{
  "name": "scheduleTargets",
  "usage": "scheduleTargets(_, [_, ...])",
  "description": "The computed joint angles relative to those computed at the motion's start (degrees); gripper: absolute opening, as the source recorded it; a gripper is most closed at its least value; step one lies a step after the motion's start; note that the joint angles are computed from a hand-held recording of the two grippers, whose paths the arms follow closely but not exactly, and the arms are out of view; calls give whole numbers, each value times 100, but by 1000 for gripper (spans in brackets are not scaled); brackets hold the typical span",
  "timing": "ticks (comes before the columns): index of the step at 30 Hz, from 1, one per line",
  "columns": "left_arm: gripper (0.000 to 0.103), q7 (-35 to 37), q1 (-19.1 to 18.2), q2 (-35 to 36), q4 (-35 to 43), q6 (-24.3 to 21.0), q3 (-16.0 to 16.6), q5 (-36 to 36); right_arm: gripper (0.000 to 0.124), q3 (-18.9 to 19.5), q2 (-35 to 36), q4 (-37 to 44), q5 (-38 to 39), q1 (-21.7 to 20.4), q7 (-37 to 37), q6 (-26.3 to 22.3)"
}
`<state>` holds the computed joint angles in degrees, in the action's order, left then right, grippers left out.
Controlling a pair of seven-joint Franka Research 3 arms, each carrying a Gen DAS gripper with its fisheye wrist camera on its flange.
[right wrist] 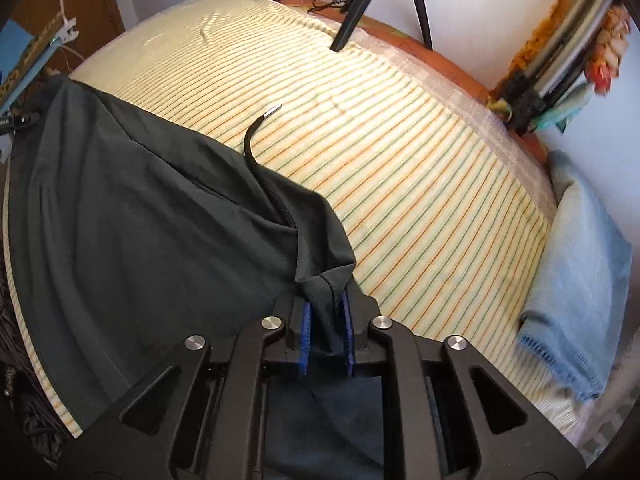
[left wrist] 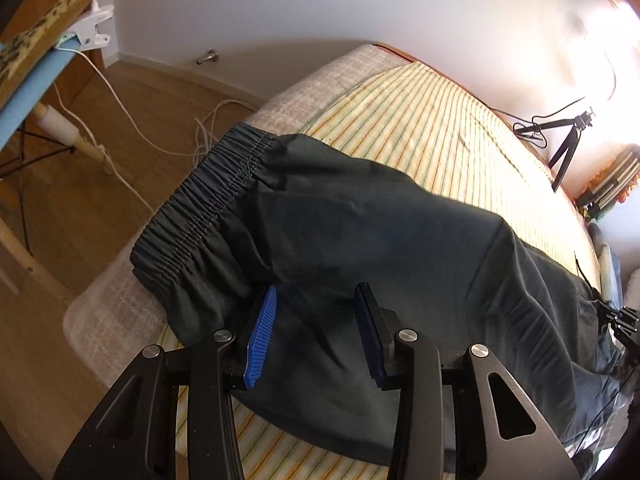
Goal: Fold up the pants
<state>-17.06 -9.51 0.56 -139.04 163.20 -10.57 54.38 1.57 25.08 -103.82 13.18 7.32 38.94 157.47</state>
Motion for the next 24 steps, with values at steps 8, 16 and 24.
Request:
scheduleTargets(8, [39, 297, -76, 80, 165, -368, -29, -114, 5, -152, 892, 1594, -139, 7, 433, -563])
scheduleTargets(16, [39, -64, -26, -214, -21, -820, -34, 11, 10, -178, 1147, 1728, -408, 53, 702, -606])
scheduleTargets(24, [40, -747, 245, -743, -342, -864, -155, 500, 56, 208, 139, 418, 277, -335, 419, 363])
